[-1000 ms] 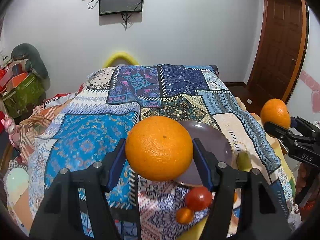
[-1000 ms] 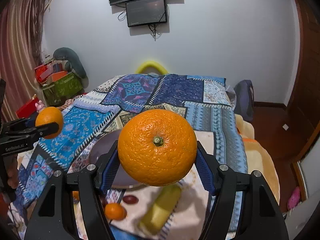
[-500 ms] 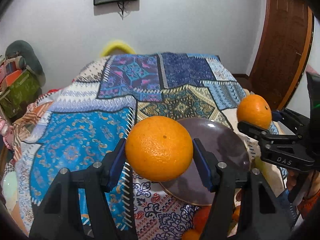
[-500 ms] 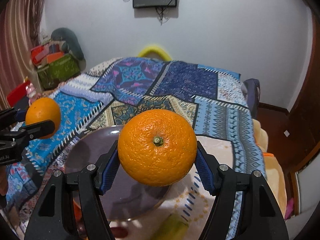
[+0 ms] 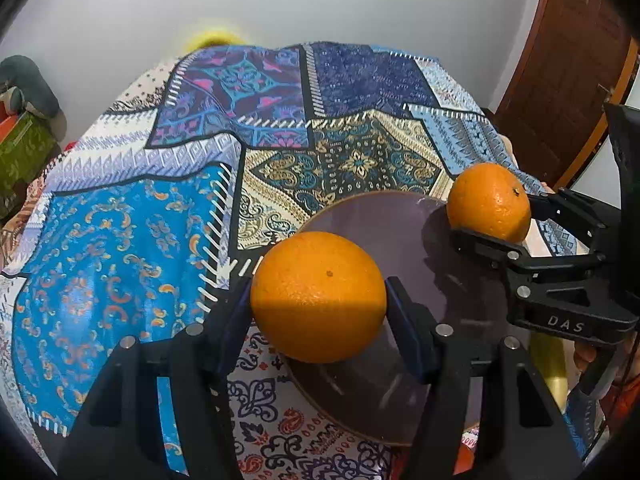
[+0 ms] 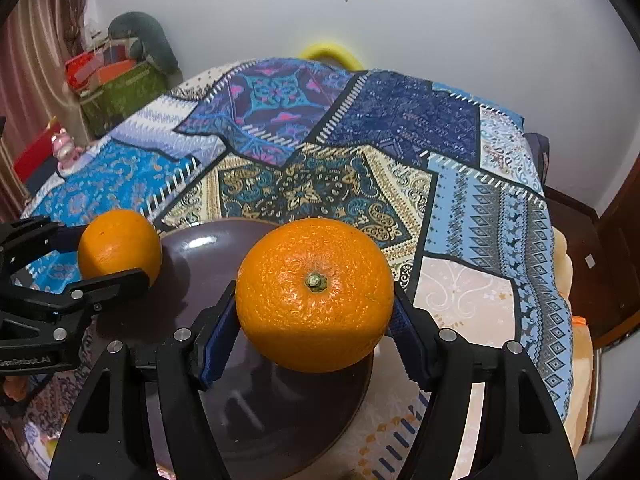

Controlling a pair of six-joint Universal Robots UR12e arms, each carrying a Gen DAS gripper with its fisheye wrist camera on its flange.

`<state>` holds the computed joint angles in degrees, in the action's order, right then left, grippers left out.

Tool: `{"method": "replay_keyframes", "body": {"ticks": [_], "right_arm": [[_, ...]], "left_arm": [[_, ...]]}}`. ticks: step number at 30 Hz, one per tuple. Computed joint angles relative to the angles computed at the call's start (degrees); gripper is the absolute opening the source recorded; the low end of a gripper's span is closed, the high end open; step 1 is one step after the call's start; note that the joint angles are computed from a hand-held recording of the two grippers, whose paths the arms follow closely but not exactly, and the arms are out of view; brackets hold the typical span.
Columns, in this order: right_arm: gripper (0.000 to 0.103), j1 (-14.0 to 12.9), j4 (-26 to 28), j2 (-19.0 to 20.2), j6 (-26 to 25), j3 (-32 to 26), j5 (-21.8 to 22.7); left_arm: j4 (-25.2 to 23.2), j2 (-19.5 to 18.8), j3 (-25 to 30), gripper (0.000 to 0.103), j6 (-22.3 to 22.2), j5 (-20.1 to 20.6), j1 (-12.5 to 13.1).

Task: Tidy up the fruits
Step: 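Carry the oranges onto the dark plate and open both grippers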

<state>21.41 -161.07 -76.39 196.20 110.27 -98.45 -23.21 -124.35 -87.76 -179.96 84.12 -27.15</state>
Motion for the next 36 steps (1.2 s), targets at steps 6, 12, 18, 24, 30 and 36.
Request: {"method": "replay_keyframes", "body": {"ticks": [6,12,18,24,30,36], "right_arm": [[0.067,-0.87,1.68,0.2,-0.9,-0.15,2.99],[0.067,-0.34,4.76,0.86,-2.02,-1.01,2.13],[0.067,0.48,6.24,0.61,-3.95,-1.0,0.54],[0.076,0.73,3.91,-1.09,-3.06,0.37,0.96],[0.076,1.91,2.92,-3.72,-2.11,1.93,-1.57],[0.076,3.5,2.73,-7.34,-0.13,4.49,-4.26]], "left_arm": [[-1.44,-0.53,0.66,0.064,1.28,2.17,-0.49],[-0.91,-0.88,0.81,0.065,1.72,3.96,-0.95],[-1.81,-0.21,0.69,0.067,-0.41,0.39,-0.03],[-0.1,1.97,-1.46,0.068,-0.97,1.5,0.38],[2.64,5.25,-5.34,0.068,1.13,4.16,0.14],[4.72,9.04,-9.8,0.069,1.89,4.73,-0.09]]}}
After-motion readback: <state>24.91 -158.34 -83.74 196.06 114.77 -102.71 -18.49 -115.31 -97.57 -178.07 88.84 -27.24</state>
